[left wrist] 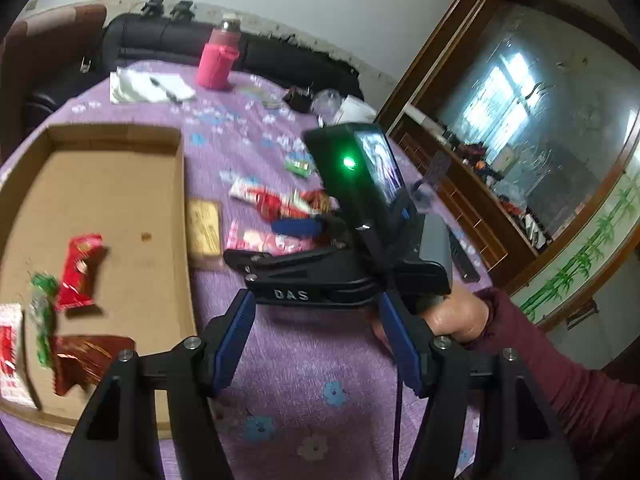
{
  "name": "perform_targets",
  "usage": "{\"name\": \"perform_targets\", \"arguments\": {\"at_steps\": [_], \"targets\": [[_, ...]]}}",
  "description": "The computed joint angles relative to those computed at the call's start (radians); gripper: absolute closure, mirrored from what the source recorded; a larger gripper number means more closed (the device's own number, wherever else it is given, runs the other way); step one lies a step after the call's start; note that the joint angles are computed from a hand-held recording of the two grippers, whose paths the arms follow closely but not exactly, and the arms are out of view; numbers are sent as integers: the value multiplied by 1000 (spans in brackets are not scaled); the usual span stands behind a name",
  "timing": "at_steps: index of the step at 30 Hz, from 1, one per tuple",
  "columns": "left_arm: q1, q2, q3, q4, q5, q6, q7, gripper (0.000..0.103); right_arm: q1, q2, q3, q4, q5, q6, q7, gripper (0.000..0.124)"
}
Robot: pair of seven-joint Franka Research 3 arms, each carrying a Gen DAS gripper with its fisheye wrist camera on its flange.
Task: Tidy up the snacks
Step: 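Grasp the pink cartoon snack with the right tool, then grasp the red cartoon snack with the left tool while the right tool holds the pink snack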
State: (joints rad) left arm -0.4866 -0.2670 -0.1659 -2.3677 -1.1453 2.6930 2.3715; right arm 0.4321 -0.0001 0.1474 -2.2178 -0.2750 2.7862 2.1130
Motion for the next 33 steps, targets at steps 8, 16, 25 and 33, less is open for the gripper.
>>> {"name": "perform_targets", "arguments": {"at_steps": [8, 16, 25, 33], "targets": [[-6, 2, -8, -2, 53, 17, -49, 39, -19, -120, 10, -122, -15, -37, 134, 98], [30, 200, -65, 190, 299, 26, -250, 39, -119, -441, 111, -433, 97, -16, 251, 99], [111, 518, -152, 491, 514, -31, -600, 57, -177, -512, 136, -563, 231, 175, 226, 99], [152, 518, -216, 475, 642, 33, -700, 64, -192, -517, 165, -578, 313, 213, 164, 98]]}}
